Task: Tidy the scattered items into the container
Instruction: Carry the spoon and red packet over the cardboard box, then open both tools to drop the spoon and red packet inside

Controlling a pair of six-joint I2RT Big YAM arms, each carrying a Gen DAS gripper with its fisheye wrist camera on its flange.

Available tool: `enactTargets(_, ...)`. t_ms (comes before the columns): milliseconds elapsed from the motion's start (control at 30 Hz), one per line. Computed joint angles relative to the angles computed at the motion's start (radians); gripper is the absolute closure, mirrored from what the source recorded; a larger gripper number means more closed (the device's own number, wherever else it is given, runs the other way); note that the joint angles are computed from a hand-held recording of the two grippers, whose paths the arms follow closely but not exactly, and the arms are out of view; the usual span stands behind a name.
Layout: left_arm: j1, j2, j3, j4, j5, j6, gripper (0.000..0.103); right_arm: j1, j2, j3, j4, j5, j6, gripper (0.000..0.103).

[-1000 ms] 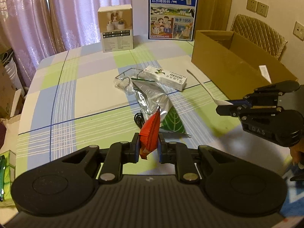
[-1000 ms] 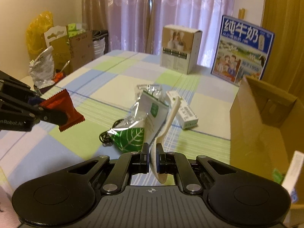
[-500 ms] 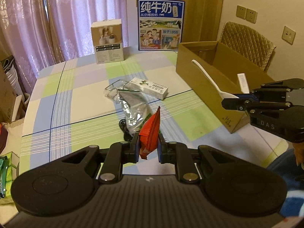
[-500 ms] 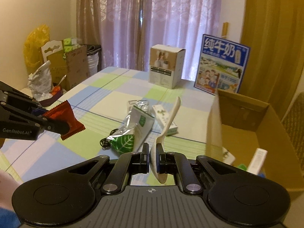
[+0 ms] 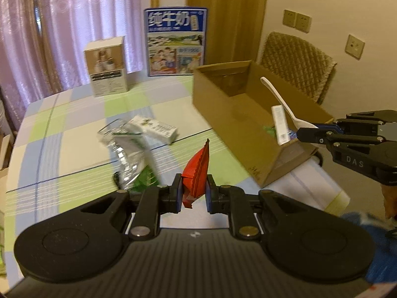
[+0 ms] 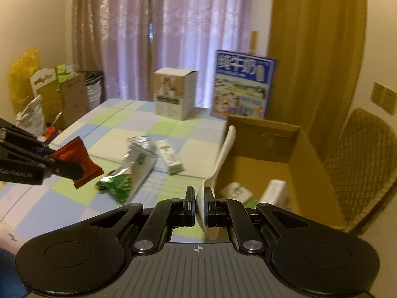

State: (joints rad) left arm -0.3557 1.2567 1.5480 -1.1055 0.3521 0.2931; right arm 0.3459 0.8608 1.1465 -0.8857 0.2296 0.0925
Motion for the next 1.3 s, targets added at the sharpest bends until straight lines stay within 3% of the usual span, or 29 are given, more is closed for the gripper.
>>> enactTargets(333, -0.177, 0.108, 0.108, 0.031, -0.013, -0.087, 0.089, -0.271, -0.007, 0.019, -0.009, -0.142, -0.138, 0.1)
enactTargets(533, -0.254, 0.183, 0.167, 0.051, -0.027, -0.126, 0.089, -0.389, 0.021, 0.025, 0.003, -0.229, -0.203, 0.1)
enactTargets(1067, -0.329, 0.324, 0.254, 0.089, -0.057, -0.17, 0.088, -0.478, 0.119, 0.04, 0.054, -0.315, -0.256, 0.1)
enactTargets(1100, -0.331, 0.326, 0.249, 0.107, -0.067, -0.174, 0.086, -0.479, 0.123, 0.04, 0.056, -0.315, -0.258, 0.1)
enactTargets(1200, -0.33, 0.317, 0.229, 0.164, -0.075, -0.203, 0.054, -0.484, 0.131, 0.037, 0.058, -0.316, -0.259, 0.1)
enactTargets(1300, -0.321, 0.304, 0.215, 0.185, -0.072, -0.206, 0.054, -0.489, 0.136, 0.034, 0.056, -0.318, -0.264, 0.1)
